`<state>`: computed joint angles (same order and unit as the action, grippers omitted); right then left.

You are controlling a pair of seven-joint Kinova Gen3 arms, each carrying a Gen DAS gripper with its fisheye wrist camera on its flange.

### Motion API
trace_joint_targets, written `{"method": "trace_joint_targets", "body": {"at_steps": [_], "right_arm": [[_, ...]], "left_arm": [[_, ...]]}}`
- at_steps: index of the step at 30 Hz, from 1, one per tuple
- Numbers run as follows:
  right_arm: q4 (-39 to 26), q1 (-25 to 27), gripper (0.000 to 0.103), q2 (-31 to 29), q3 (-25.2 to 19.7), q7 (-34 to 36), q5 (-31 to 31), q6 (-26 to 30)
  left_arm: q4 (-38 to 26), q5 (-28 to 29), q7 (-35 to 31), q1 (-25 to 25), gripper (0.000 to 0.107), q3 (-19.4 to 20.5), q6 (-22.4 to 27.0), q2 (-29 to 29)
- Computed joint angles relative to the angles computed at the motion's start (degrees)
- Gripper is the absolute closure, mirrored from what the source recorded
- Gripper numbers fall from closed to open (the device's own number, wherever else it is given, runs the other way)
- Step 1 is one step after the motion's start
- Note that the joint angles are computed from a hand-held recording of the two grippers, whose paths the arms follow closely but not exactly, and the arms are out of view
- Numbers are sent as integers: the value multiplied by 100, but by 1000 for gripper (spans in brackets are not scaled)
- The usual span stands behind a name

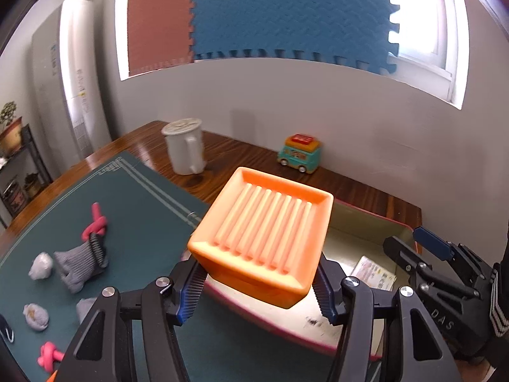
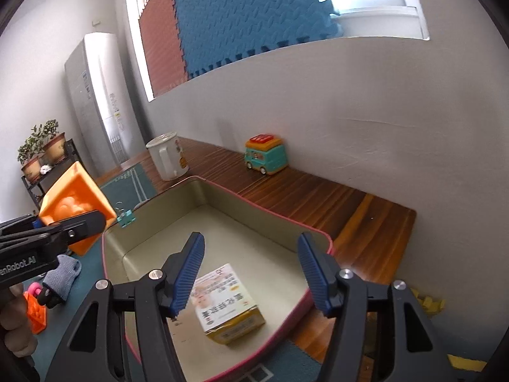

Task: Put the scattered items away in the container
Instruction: 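Carry both items to the red tin and open both tools to drop them in, then move both open tools back over the table toward the remaining items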

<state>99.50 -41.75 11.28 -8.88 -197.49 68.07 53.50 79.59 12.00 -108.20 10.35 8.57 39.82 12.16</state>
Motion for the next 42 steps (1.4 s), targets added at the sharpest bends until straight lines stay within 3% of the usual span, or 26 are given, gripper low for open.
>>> {"method": "trace_joint_targets", "body": {"at_steps": [9, 15, 27, 42], "right_arm": [[-18, -9, 38, 67, 31, -135, 15, 151], [-37, -14, 36, 83, 40, -172, 32, 154], [-196, -166, 35, 164, 26, -86, 79, 212], [-777, -582, 25, 536, 61, 295, 289, -128]], "left_arm": [[-491, -108, 60, 156, 44, 58, 371, 400], [-220, 254, -188, -44, 24, 131, 5, 256], [-90, 325, -167, -178, 24, 11, -2, 118], [896, 637, -240, -914, 24, -439, -253, -655]]}}
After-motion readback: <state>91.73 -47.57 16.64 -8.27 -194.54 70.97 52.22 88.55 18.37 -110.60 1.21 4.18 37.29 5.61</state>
